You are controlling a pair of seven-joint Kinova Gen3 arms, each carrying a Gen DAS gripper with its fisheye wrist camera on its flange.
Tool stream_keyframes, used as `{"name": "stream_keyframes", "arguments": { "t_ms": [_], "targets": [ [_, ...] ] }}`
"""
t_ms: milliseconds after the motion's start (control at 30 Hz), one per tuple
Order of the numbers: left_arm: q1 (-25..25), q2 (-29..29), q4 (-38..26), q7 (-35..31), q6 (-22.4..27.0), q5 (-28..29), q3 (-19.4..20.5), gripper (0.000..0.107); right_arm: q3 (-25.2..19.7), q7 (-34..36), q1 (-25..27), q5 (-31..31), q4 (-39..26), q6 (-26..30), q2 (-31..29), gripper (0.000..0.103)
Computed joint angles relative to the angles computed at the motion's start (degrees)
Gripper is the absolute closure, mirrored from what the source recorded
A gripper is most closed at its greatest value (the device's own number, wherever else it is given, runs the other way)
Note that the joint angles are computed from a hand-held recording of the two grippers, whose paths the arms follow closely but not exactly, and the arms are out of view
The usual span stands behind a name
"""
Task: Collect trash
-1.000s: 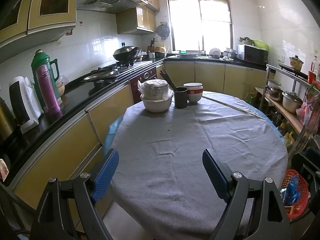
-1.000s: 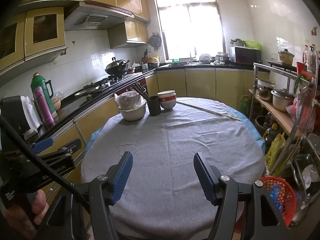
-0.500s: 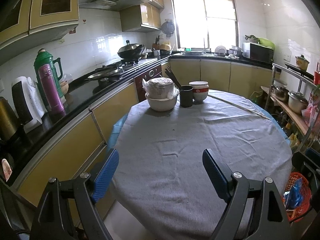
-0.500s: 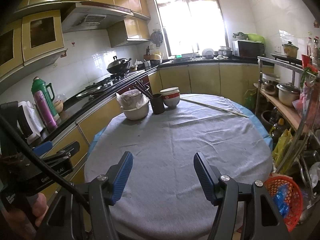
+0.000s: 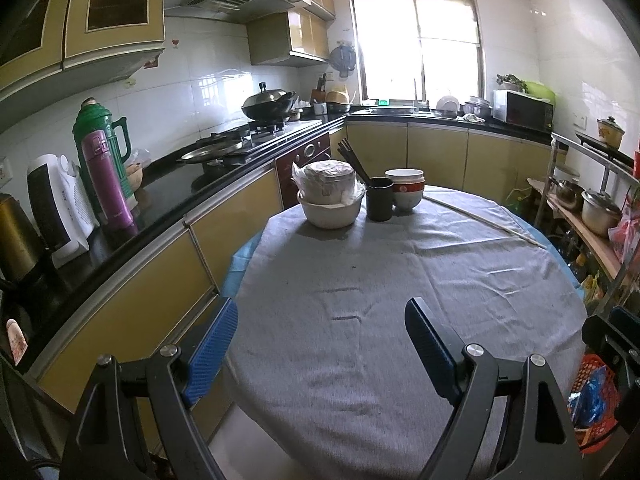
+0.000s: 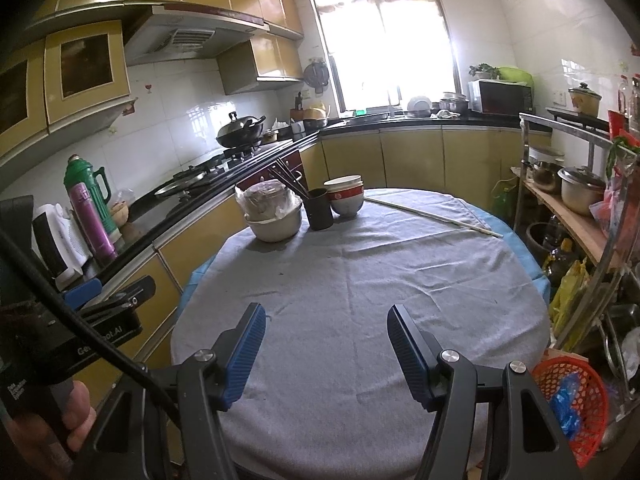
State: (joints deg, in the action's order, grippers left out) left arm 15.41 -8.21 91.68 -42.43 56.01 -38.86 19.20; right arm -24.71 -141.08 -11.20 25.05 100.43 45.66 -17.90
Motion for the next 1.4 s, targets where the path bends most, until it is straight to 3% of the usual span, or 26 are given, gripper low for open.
{"name": "stream_keyframes", "arguments": {
  "t_ms": [1100,1400],
  "targets": [
    [0.98,2.48,-2.57,-2.44,-1.47,1.93,-3.0,0.022,1.37,-1.94,-1.81,3.31,-2.17,1.41,3.02,0.036],
    [1.05,3.7,-1.97,-0.83,-2.11,-0.09,-2.76,0.022,2.71,-2.49,-3.7,4.5,-2.63,1.34,5.23,0.036]
  ]
}}
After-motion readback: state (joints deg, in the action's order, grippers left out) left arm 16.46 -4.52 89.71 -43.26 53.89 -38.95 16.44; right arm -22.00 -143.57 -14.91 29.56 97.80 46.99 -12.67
